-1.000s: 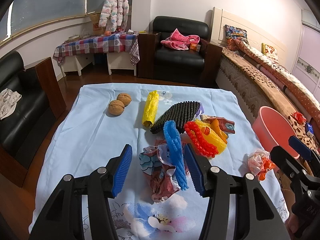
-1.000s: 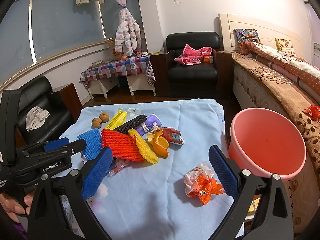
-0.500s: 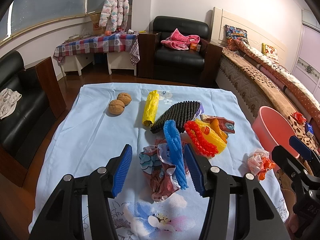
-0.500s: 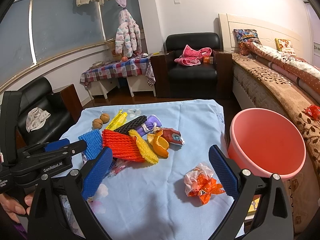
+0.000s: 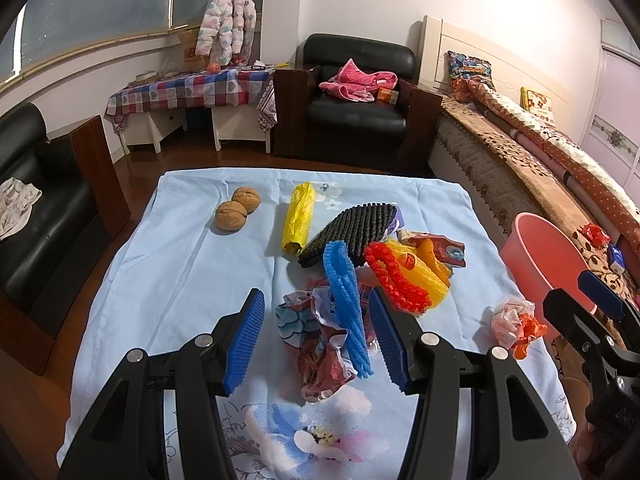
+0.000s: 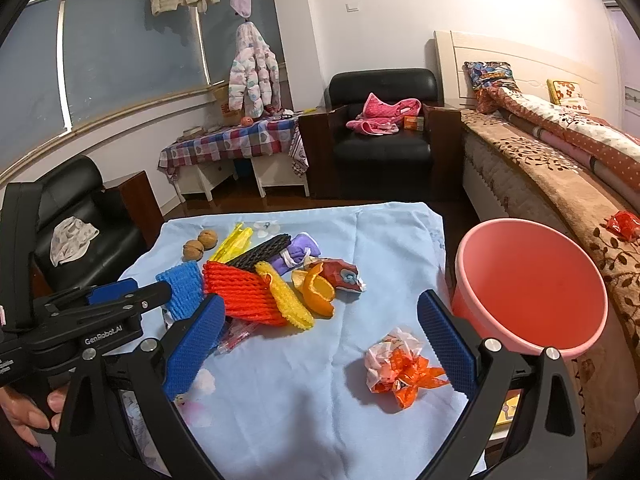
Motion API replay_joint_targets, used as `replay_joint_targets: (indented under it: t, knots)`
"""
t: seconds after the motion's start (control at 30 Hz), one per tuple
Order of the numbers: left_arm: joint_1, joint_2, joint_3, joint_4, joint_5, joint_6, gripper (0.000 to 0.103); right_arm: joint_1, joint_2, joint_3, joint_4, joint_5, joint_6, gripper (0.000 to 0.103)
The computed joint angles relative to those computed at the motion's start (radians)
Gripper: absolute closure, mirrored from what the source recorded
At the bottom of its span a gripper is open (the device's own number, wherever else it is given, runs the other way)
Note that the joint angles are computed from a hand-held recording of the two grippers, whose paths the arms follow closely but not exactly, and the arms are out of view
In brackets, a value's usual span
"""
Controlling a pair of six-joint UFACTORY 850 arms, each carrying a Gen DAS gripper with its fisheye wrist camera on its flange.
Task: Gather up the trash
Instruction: 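Move the right tool toward the orange-white candy wrapper on the cloth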
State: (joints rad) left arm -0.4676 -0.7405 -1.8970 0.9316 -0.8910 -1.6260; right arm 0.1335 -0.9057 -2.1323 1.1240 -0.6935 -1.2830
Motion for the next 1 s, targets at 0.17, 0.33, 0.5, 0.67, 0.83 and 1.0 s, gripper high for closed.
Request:
replay_joint_targets:
  t: [0.17, 0.33, 0.5, 0.67, 0.83, 1.0]
  knots:
    - [-0.01, 0.003, 0.0, -0.001, -0.001, -0.002, 0.049, -0.002, 0.001, 0.001, 0.003, -0.01, -0.006, 0.006]
    - [-0.006, 0.027, 0.034, 0.014, 0.018, -0.025, 0.049, -0.004, 0.001, 0.003, 0.005, -0.014, -0.008, 0.006]
    - [-0.001, 0.057, 0.08, 0.033, 0.037, -0.06, 0.049, -0.011, -0.001, 0.003, 0.002, -0.016, 0.001, 0.006]
    - [0.01, 0.104, 0.15, 0.039, 0.106, -0.093, 0.049, -0.017, -0.012, -0.008, -0.013, -0.023, 0.016, 0.007]
    - [0.018, 0.146, 0.217, 0.058, 0.203, -0.127, 0.049, -0.022, -0.029, -0.024, -0.046, -0.037, 0.049, 0.011]
    - [0.022, 0.143, 0.214, 0.057, 0.253, -0.11, 0.056, -0.028, -0.062, -0.07, -0.081, -0.064, 0.109, 0.013]
